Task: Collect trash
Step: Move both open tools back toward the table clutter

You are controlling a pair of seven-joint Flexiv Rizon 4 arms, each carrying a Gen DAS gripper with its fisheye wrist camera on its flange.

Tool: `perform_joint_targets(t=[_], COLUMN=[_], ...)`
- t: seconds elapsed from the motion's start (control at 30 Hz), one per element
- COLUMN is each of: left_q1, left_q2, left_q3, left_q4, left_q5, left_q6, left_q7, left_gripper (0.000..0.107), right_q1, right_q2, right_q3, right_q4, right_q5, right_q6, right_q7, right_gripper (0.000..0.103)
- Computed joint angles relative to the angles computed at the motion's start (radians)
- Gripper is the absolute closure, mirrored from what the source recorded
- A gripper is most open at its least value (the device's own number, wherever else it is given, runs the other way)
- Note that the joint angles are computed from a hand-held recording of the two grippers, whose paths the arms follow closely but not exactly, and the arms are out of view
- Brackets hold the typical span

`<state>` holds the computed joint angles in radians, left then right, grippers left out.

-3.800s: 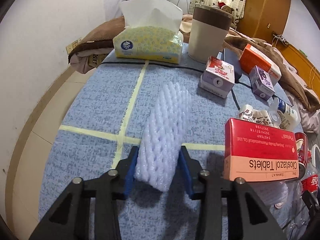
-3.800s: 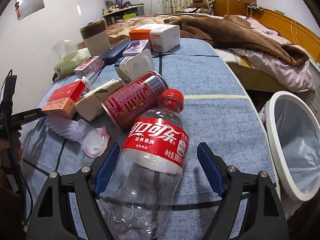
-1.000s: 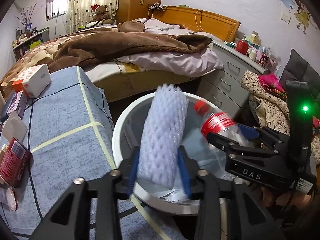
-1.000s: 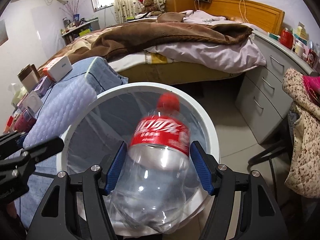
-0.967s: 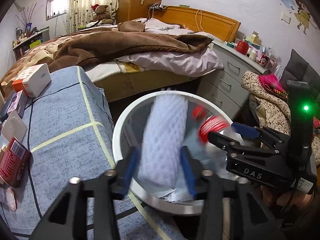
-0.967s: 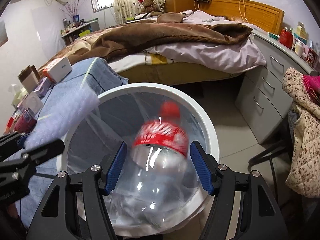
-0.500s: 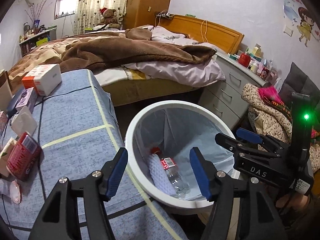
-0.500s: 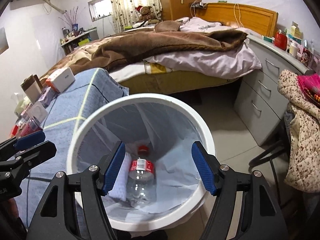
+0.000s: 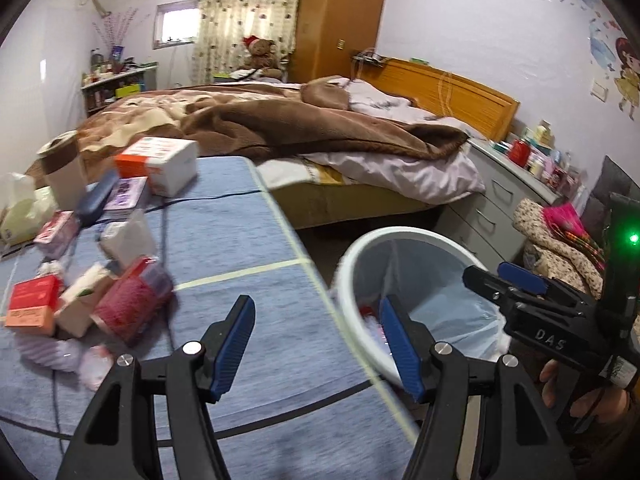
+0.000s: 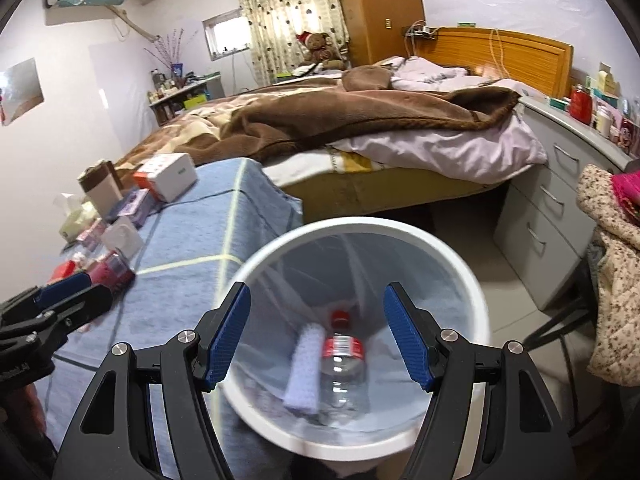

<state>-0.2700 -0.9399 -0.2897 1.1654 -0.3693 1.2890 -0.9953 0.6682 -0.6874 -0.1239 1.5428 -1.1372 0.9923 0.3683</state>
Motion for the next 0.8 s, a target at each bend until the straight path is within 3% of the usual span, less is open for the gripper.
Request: perform_joint_targets(t=[0.3, 0.4, 0.67, 0.8], left_q1=[0.053, 0.083, 0.097, 0.126], left_q2=[0.028, 0.031, 0.014, 0.007], left_q3=[0.040, 0.039, 0.156, 0.157], left_q4=[0.060, 0.067, 0.033, 0.025], left_q5=[0.007, 0.006, 0.033, 0.041], left_q6=[0.110, 0.119, 0.092, 0.082], left_q7=[-0.060, -0.081, -0.207, -0.241], left_gripper=[0.037, 0.037, 0.036, 0.036], right_q1=[0.021, 0.027, 0.044, 0.050], right_q2=[-0.093, -0.132, -0.267, -0.343], right_q3=[-0.020, -0.027, -0.025, -0.009], right_q4=[-0.140, -0.199, -0.406, -0.538], right_q5=[0.040, 0.084, 0.261, 0.356], right_q6=[0.056, 0.072, 0.087, 0.053], right_q7=[-0.061, -0.103, -0.273, -0.381], right_gripper=[0.032, 0.033, 0.032, 0.032])
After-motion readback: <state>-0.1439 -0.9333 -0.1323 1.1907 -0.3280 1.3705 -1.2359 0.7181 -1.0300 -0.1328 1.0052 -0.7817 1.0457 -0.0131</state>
